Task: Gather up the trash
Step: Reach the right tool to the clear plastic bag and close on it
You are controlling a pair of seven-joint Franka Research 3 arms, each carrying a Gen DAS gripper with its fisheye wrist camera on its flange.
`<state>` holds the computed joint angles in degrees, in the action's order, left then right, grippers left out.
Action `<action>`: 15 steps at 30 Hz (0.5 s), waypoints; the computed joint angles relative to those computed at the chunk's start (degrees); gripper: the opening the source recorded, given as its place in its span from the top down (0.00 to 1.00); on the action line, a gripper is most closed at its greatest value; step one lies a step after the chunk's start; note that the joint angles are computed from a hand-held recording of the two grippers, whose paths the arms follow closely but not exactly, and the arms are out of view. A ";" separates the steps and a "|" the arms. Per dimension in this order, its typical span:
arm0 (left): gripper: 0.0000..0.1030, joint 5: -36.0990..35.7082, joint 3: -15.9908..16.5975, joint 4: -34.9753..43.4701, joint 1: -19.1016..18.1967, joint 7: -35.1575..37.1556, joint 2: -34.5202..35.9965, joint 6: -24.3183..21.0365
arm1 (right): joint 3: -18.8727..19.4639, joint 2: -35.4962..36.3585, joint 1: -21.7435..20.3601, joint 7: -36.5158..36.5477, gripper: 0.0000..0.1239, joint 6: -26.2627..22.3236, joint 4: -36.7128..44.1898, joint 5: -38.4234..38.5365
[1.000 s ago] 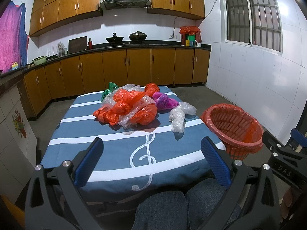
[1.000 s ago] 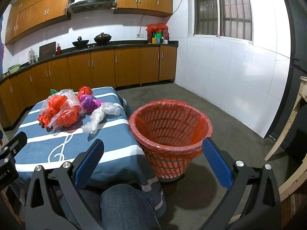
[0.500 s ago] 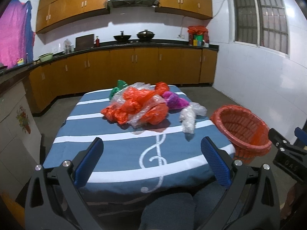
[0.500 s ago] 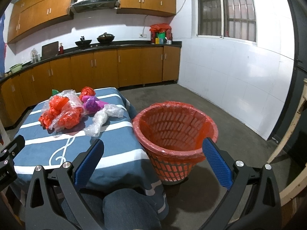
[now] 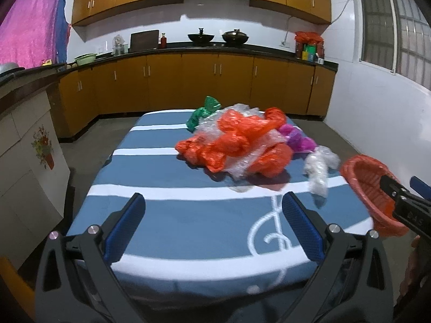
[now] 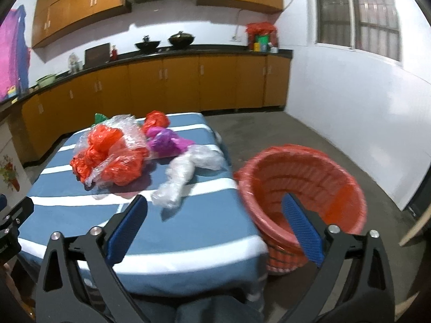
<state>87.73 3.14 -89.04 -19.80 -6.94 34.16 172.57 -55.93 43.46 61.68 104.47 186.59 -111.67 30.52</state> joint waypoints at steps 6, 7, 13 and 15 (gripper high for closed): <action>0.04 -7.88 1.27 7.71 0.75 6.36 6.06 0.24 | 18.79 -0.55 -20.38 -1.40 0.37 -4.43 13.42 -6.37; 0.04 -9.15 1.64 9.17 0.84 7.24 7.22 0.67 | 20.67 0.18 -22.68 -0.97 0.38 -5.59 15.57 -6.87; 0.05 -18.37 2.07 18.56 2.15 14.73 14.47 2.52 | 21.52 8.02 -28.41 5.35 0.41 -16.02 28.94 -10.79; 0.07 -24.41 -2.17 22.63 4.73 23.23 17.71 1.24 | 23.64 10.16 -31.60 6.34 0.43 -19.12 33.82 -11.74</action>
<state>63.32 0.97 -66.41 -15.07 16.29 51.86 173.80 -32.29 53.62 30.08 110.82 167.47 -77.84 18.77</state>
